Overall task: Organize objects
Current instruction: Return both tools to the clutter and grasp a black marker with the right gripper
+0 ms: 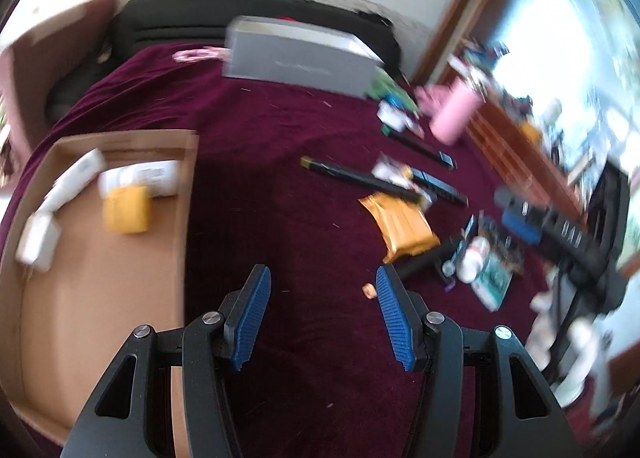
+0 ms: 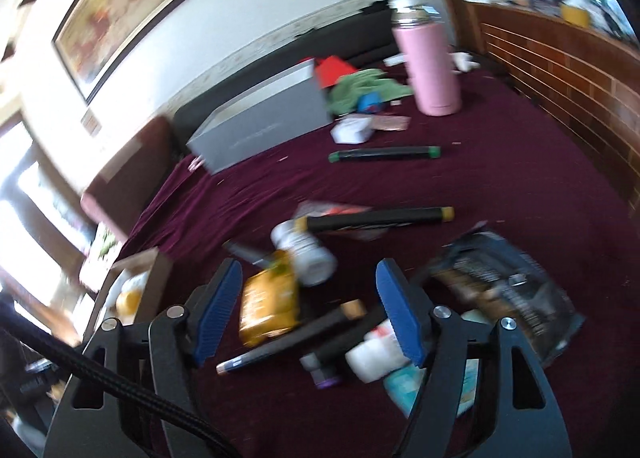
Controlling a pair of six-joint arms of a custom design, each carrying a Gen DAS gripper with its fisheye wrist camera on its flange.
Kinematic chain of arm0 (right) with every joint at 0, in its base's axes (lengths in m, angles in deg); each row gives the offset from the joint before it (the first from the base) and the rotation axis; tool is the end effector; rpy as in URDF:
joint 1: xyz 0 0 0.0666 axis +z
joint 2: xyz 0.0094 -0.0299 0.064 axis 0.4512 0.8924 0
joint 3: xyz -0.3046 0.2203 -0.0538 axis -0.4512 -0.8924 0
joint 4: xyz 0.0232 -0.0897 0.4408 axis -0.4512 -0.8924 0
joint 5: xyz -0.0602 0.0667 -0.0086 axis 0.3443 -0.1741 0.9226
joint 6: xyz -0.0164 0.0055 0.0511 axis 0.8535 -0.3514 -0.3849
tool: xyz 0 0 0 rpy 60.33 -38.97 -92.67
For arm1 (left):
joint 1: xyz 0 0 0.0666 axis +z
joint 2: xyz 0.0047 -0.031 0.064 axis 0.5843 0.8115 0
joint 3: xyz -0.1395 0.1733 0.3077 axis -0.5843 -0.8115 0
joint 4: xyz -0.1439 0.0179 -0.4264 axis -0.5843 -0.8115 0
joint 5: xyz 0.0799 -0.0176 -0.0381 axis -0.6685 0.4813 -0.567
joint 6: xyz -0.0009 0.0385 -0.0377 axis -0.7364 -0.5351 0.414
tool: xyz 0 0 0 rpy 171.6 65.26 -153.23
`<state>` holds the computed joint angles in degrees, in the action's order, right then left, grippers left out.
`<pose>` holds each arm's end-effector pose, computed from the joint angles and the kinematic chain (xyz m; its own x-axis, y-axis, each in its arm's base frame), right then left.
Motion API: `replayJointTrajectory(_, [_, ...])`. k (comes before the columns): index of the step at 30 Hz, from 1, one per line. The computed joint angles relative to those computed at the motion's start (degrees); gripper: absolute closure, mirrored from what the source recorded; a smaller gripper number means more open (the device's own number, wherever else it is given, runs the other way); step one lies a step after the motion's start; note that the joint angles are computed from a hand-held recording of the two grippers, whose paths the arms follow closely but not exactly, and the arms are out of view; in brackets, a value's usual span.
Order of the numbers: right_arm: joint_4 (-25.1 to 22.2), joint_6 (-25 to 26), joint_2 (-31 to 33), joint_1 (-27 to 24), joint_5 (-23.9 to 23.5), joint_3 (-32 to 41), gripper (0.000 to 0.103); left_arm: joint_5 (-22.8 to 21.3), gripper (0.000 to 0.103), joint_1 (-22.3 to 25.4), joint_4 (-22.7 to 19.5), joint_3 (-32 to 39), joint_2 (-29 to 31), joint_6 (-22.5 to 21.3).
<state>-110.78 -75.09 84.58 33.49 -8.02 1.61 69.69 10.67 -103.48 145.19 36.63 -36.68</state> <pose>0.4628 0.0561 0.4230 -0.5968 0.4287 -0.6782 0.1448 0.8890 0.4345 0.4930 -0.2380 0.4365 -0.7830 0.1600 -0.6011 0.3747 0.8926 -0.2506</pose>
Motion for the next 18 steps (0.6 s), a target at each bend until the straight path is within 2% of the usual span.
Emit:
replayJointTrajectory(5, [3.4,-2.1,-0.8,-3.1,0.2,-2.7,0.034,-0.2,0.054,-4.0,-0.1,3.9,5.8,-5.7])
replayJointTrajectory(8, [3.5,-3.7,-0.4,-4.8,-2.3,-3.1,0.034,-1.2,0.055,-5.8,0.2,7.0,9.5,-10.0])
replayJointTrajectory(10, [3.1,-4.7,-0.1,-5.6,-4.2,-3.1,0.034,-1.1,0.055,-6.5,-1.3,9.4,12.0,-12.0])
replayJointTrajectory(11, [3.1,-5.2,-0.2,-5.9,-4.6,-3.2,0.034,-0.3,0.055,-6.7,-2.6,10.6,13.3,-11.9])
replayJointTrajectory(13, [3.6,-5.7,-0.8,-6.3,-5.4,-3.7,0.034,4.4,0.055,-6.8,-6.1,12.4,15.4,-11.4])
replayJointTrajectory(15, [4.0,-5.8,-0.9,-6.6,-6.1,-4.0,0.033,6.7,0.055,-7.7,-7.2,11.8,14.9,-13.4])
replayJointTrajectory(16, [4.1,-6.0,-1.0,-6.8,-6.7,-4.2,0.033,9.4,0.055,-7.9,-9.1,12.2,14.9,-14.8])
replayJointTrajectory(17, [4.3,-6.2,-1.1,-7.0,-7.2,-4.3,0.033,10.6,0.055,-8.4,-9.9,11.9,14.4,-15.8])
replayJointTrajectory(18, [4.4,-6.4,-1.2,-7.1,-7.8,-4.4,0.033,9.6,0.055,-8.9,-9.7,11.6,13.9,-16.6])
